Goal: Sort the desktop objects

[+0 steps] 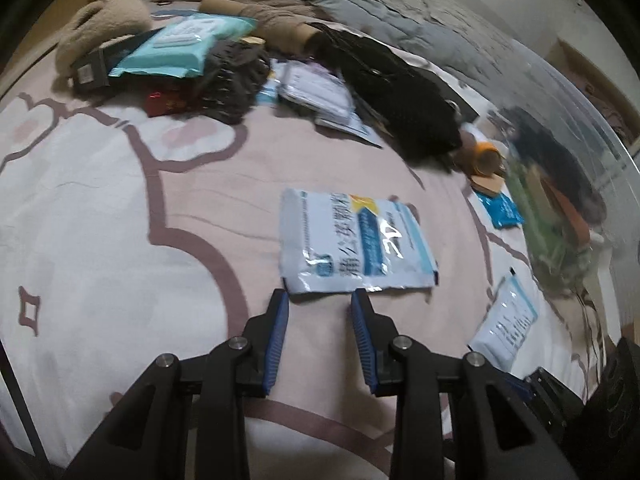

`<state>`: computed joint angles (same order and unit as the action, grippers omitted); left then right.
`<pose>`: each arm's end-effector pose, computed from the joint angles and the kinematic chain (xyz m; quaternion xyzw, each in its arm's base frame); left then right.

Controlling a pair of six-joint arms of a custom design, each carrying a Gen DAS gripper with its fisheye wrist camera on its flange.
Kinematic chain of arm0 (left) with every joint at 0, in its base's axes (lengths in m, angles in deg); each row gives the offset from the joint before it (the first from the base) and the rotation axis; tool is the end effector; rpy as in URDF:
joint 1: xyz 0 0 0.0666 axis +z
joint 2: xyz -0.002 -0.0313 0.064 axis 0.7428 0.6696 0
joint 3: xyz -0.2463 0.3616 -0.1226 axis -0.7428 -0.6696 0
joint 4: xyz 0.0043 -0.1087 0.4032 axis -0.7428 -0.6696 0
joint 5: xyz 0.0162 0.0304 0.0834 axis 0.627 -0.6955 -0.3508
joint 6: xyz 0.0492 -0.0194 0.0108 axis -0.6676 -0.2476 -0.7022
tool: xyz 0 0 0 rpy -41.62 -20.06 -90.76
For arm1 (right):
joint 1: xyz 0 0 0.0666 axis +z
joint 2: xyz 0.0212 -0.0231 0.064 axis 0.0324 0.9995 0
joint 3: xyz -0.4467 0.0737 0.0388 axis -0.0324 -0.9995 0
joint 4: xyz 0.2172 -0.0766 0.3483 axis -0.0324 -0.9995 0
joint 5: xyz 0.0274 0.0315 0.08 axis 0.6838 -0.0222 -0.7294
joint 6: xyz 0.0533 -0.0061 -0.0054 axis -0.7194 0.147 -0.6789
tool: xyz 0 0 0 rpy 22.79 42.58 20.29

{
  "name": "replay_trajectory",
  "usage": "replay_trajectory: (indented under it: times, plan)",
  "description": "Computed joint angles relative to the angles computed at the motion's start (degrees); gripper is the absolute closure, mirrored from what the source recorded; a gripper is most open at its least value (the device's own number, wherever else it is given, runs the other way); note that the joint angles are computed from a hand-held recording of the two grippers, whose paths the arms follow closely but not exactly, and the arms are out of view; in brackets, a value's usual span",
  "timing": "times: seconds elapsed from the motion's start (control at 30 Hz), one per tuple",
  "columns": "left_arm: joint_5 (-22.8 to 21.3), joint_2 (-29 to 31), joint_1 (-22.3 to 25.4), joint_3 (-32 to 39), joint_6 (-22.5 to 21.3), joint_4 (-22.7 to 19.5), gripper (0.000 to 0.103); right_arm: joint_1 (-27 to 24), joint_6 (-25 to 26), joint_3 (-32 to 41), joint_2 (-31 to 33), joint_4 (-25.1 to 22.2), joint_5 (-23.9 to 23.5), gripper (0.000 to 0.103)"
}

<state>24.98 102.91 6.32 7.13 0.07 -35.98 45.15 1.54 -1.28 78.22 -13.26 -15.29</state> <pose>0.3367 -0.2866 0.3608 -0.1738 0.9457 -0.0924 0.2586 0.3035 0.2924 0.3422 -0.2550 0.9010 0.2256 0.2688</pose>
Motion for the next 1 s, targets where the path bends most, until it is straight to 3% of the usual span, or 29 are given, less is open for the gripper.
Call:
replay_trajectory:
  times: [0.3, 0.43, 0.53, 0.7, 0.87, 1.0]
  plan:
    - [-6.11, -0.03, -1.62, 0.77, 1.44, -3.55, 0.070, -2.18, -5.32, 0.17, 0.66, 2.15, 0.19, 0.030]
    - [-4.92, 0.06, -2.66, 0.92, -1.31, -1.36, 0.070, -1.97, -5.52, 0.07, 0.00, 2.22, 0.38, 0.030]
    - [-3.47, 0.77, -3.03, 1.23, -3.14, 0.17, 0.070, -1.44, -5.15, -1.02, -2.61, 3.95, 3.76, 0.030]
    - [-2.54, 2.43, -2.47, 1.94, -3.74, -0.03, 0.070, -4.11, -8.96, -2.78, -7.61, 6.52, 8.54, 0.030]
    - [-4.86, 3.67, -1.65, 2.90, -4.05, -1.00, 0.070, -9.97, -12.72, -1.05, -6.06, 4.30, 6.92, 0.030]
    - [-4.29, 3.69, -0.40, 2.66, -3.44, -0.61, 0.070, -11.87, -9.83, 1.01, -2.75, 2.14, 4.98, 0.030]
